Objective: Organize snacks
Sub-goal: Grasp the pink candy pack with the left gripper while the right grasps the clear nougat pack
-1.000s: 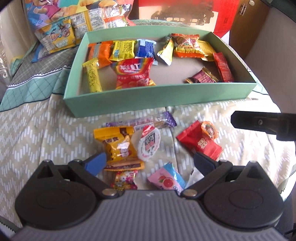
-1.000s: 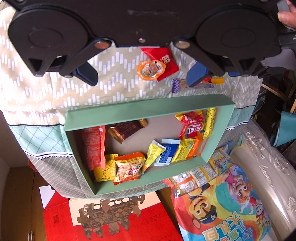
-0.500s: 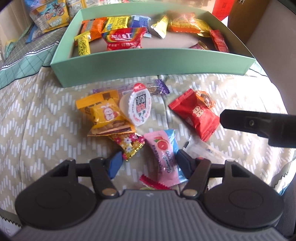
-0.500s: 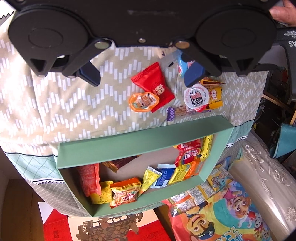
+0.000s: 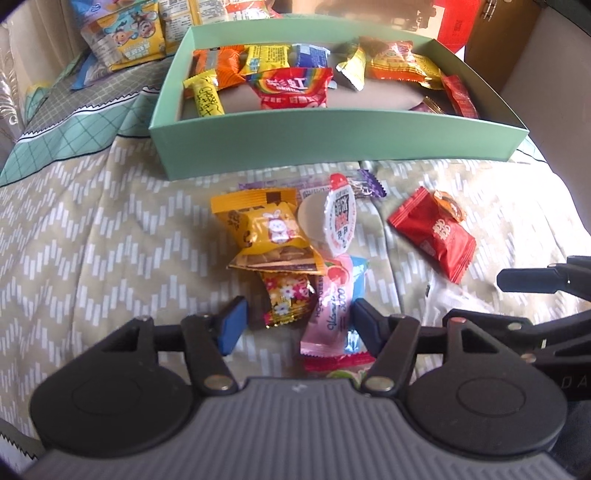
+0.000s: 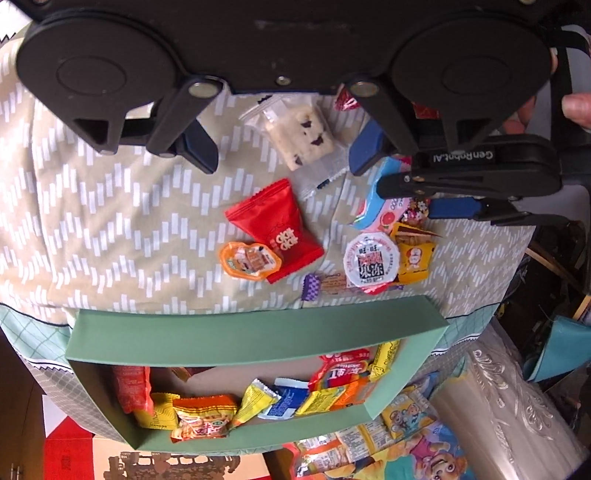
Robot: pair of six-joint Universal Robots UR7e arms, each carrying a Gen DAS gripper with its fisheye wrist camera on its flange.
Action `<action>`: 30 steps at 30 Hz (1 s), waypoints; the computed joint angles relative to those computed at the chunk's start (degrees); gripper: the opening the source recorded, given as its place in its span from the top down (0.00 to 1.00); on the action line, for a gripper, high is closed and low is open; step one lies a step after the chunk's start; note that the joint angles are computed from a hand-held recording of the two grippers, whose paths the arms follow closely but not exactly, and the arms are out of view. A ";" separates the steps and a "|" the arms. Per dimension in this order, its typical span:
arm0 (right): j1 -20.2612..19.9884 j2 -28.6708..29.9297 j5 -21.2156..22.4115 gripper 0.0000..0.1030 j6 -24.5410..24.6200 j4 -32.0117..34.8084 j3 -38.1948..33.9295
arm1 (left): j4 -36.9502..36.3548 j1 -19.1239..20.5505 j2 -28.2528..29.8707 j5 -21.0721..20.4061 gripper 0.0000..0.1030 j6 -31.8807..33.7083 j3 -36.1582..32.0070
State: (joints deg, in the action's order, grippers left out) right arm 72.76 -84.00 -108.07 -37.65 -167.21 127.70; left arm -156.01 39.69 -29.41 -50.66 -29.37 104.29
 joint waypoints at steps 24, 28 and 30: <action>-3.67 -0.36 -0.20 0.68 -4.83 -8.09 0.94 | 3.04 -1.53 1.90 -3.81 0.58 2.86 -3.35; -4.47 -0.70 1.15 0.69 -5.21 -8.88 1.29 | 3.06 -2.78 3.72 -5.32 0.63 6.37 -4.68; -4.61 -0.80 1.67 0.69 -4.86 -9.08 1.37 | 2.22 -3.32 4.64 -4.83 0.67 7.48 -5.15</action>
